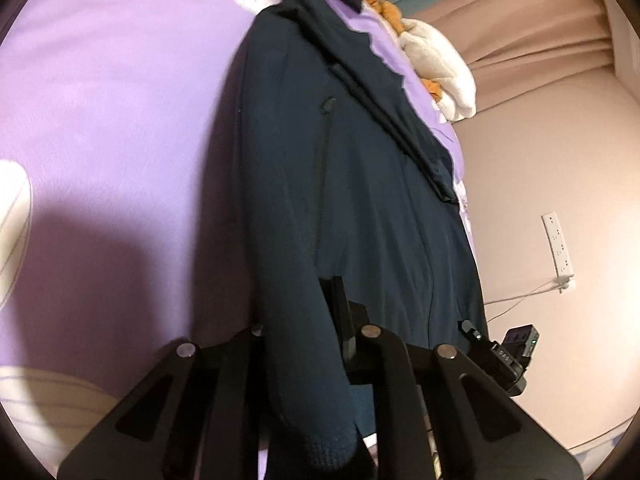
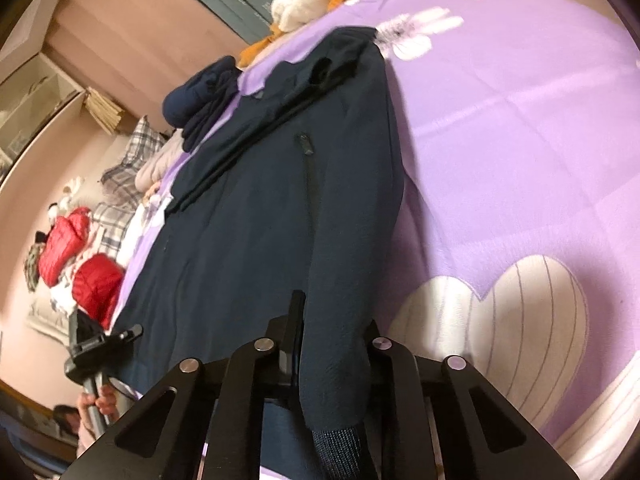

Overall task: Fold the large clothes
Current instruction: 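Lift the held hem with both tools and carry it toward the collar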

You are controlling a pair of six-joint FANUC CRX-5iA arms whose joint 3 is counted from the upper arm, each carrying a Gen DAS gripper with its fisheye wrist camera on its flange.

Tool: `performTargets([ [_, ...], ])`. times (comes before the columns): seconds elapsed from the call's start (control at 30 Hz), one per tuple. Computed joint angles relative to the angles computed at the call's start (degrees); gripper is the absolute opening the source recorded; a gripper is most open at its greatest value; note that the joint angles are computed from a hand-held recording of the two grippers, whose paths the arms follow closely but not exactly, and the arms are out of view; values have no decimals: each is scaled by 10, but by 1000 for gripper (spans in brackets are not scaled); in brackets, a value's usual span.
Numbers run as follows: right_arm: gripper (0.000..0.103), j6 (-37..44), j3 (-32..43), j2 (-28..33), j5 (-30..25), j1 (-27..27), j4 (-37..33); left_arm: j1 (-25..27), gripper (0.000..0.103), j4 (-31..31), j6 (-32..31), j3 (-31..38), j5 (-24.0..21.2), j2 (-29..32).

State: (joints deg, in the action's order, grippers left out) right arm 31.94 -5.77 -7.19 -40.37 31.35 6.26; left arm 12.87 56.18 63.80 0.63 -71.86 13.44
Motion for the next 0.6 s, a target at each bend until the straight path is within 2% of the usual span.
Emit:
performTargets([
  [0.27,14,33,-6,-18,77,3,-28,-17,9,90,-131,-46,33,-44],
  [0.4,13,61,-8,-28,113,2,-54,-21,9,109,-171,-53,24,-55],
  [0.6,13,101,-1,-41,123,1,-84,-19,9,117,-186,-42,5,-62],
])
